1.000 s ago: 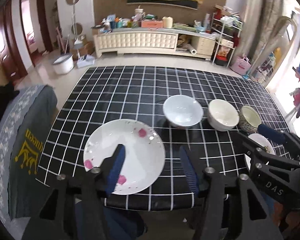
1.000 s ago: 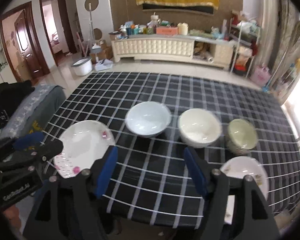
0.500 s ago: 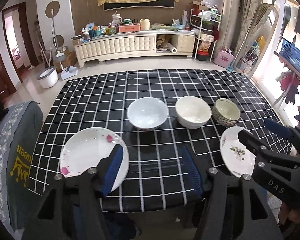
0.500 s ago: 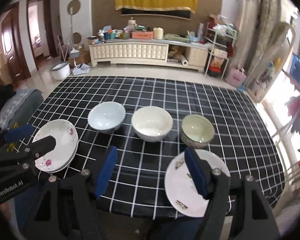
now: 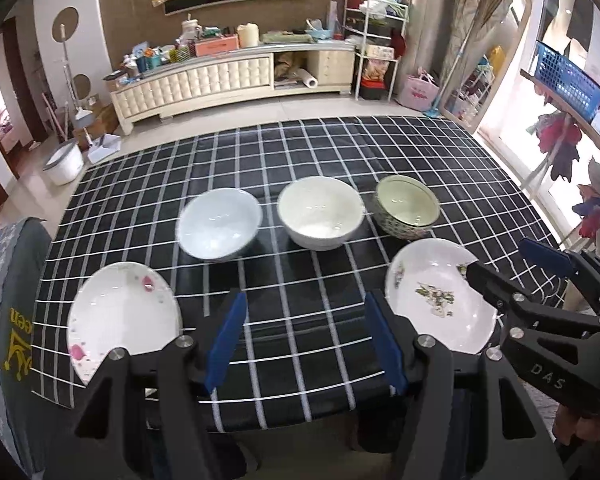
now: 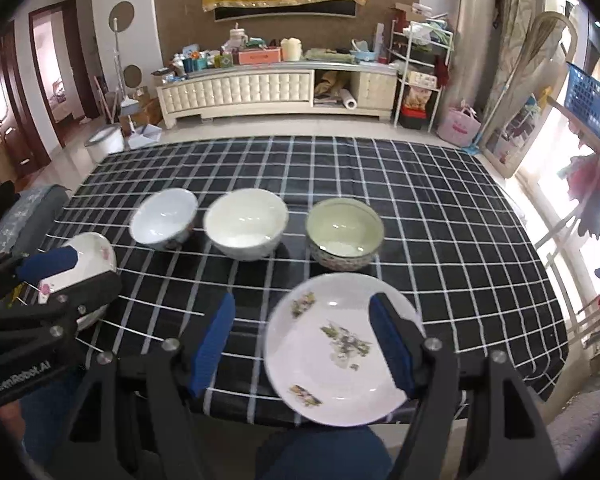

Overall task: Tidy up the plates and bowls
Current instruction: 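Move both grippers to the cartoon-print plate and grasp its rim, then lift the cartoon-print plate and carry it toward the plate stack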

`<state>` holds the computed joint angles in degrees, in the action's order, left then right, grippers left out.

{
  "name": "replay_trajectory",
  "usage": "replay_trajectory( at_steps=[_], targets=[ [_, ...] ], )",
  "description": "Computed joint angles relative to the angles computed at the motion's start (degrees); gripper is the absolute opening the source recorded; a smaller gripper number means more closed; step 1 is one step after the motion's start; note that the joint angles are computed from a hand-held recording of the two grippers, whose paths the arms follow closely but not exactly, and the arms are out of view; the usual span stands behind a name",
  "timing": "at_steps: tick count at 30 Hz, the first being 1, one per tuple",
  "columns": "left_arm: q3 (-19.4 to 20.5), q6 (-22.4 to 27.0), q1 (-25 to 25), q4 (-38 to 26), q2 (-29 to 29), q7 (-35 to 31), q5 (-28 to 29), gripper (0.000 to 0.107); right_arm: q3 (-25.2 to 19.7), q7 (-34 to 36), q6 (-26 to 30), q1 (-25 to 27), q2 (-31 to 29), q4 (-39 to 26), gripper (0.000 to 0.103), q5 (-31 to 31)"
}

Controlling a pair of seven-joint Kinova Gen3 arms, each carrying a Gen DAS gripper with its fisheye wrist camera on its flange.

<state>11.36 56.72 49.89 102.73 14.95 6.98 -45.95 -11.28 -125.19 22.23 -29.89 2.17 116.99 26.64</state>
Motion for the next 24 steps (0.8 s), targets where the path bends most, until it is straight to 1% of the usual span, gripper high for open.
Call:
replay_trajectory(
  at_steps=[3,6,15,18,21,23,24],
  targets=[
    [-0.1,-2.6,-1.4,-1.5,1.9,-2.6,1.4,0.059,1.0,2.3,-0.5,1.4,0.8,0.4,0.074,-1.7],
    [-1.0,-4.0,-2.0,-3.8,4.2,-6.0,3.5,0.059,2.3,1.9,-0.5,2.1,1.9,0.7,0.074,-0.9],
    [-3.7,-9.7,-5.1,-10.6,12.4,-19.5,12.9,0.059,5.3,11.9,-1.3,7.1,7.7,-0.5,0.074,-9.4],
    [-5.0,-10.1,-5.2,-12.7,15.1,-22.7,15.3,0.059,5.0,16.9,-1.4,9.8,10.2,-1.3,0.074,-13.8],
    [-5.9,-12.2,-5.8,-13.0,16.8,-25.5,18.4,0.059,4.2,22.4,-1.5,12.3,12.2,-1.8,0.073,-18.5],
    [-6.5,-13.6,-6.2,-13.0,17.7,-27.2,20.6,0.059,5.3,23.1,-1.6,12.1,13.6,-2.0,0.073,-19.5],
    [-6.5,-14.7,-6.6,-12.8,18.0,-28.3,21.9,0.059,5.2,24.1,-2.0,12.8,14.1,-2.0,0.071,-20.7]
  ],
)
